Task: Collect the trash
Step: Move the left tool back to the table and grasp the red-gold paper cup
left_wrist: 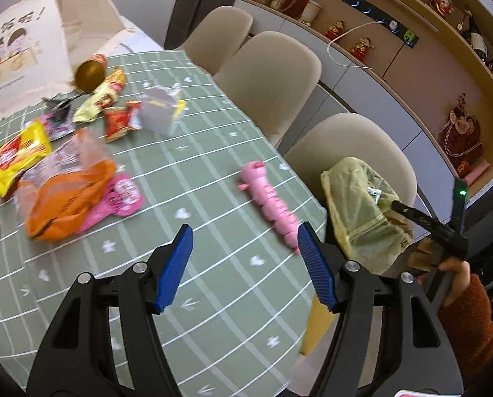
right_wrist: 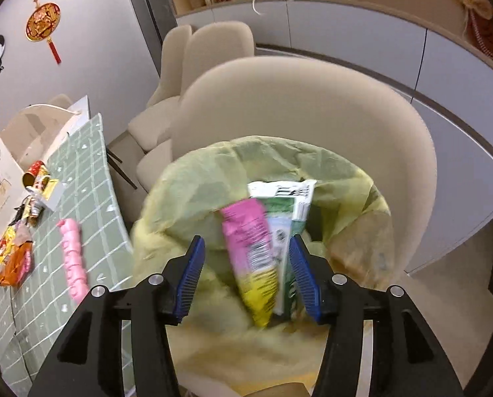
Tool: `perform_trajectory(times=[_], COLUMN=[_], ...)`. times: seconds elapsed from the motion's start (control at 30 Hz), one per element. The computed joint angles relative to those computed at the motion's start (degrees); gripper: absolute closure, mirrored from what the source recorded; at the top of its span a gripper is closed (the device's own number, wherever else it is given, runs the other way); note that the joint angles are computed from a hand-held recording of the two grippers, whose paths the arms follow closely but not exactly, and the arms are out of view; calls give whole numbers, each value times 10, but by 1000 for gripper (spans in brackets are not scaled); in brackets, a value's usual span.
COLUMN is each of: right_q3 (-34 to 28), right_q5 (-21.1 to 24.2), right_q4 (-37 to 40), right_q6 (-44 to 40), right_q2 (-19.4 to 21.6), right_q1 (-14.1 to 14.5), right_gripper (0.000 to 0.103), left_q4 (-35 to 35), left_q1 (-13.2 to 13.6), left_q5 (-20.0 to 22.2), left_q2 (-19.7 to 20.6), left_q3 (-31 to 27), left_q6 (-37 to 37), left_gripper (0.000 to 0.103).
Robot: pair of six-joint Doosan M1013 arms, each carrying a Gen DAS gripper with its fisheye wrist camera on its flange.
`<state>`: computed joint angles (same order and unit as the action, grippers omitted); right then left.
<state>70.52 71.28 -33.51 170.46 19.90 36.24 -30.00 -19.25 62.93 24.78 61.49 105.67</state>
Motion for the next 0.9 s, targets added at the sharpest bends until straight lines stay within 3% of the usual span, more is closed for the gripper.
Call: perform_trajectory(times=[0.23,0.57,0.67,0.77,0.9], right_q3=[-65,-233,-290,-315,-337], right_q5=[20,42,63,51,34], right_q4=[-19,-56,-37,-25,0], right_q6=[8,-40,-77,-101,-120], right_q2=[32,131,166,182,197], right_q1=[47,96,95,92,79], right_gripper=[53,52,52,52,52], left_q4=[12,15,-8,-37,-37], left_q1=[46,124,137,138,128], left_q5=[-15,-46,-39,-32,-8], left_q2=[-14,0,24,58,124], left_q3=[32,24,-11,-67,-183], left_q6=[19,38,56,56,-4], left_gripper=[41,41,41,40,39])
